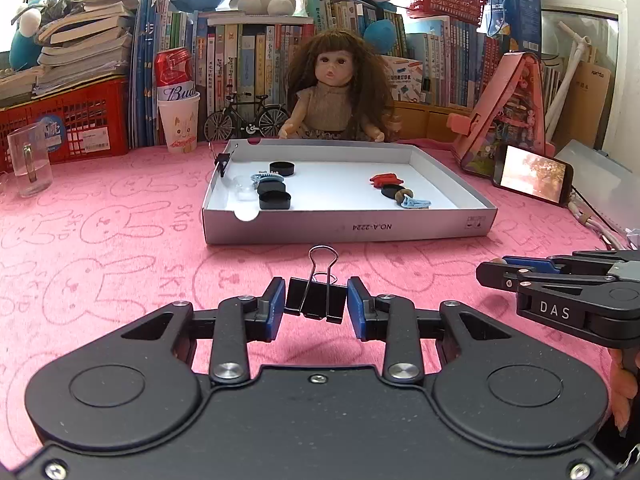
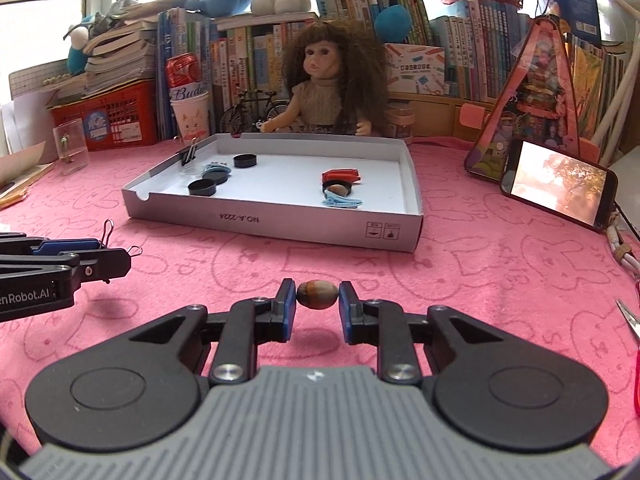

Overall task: Organize rigid objects
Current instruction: 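Carry the black binder clip and walnut with both tools into the tray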

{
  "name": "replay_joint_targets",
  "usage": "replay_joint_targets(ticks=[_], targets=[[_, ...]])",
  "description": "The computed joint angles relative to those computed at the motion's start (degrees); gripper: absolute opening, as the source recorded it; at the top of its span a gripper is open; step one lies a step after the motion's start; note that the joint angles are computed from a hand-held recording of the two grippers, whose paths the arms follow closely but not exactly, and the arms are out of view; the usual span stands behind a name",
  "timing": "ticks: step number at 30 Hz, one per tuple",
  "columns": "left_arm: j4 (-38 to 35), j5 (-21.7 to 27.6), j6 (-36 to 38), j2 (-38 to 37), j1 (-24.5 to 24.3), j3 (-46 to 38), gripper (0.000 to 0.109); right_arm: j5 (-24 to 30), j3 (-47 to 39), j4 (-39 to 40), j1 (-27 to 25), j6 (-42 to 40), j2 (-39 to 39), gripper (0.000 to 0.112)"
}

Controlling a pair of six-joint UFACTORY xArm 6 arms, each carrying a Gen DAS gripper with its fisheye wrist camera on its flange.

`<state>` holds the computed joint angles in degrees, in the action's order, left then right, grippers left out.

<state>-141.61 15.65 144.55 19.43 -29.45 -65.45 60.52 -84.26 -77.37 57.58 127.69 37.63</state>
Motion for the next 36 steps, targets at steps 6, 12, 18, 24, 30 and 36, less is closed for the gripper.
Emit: replay_joint_targets(ticks=[6,12,18,24,30,36], targets=[[-2.36,-0.70,2.10,1.33,-0.17,-3.17,0.031,1.10,-0.71,0.31,-0.58,-0.98,-0.10,0.027],[-3.41,-2.28,1.98,3.35,-0.50,-7.43,0.031,1.27,-1.18,0.14,-1.49,-1.24,-0.35,0.027],[-5.03,-3.81,2.52,5.92,-0.63,-12.16,0.031,1.19,-1.91,-0.30,-2.83,-1.96,-0.54,0.027],[-5.57,-5.69,1.61,9.16,-0.82,-17.33,0.031,0.47,-2.12,-0.74,-4.49,-2.15,-0.89,0.028],[-7.22,-8.08,1.99,13.06,-0.91,-23.92,0.031,-0.51,-2.09,-0.97,-6.40,-1.31,-1.27,0.028],[2.49,-11.82,-9.42,18.12,-2.05,-31.26,0.031,-2.52,-2.91,-0.66,-8.45,-1.46,-0.75,0.027]])
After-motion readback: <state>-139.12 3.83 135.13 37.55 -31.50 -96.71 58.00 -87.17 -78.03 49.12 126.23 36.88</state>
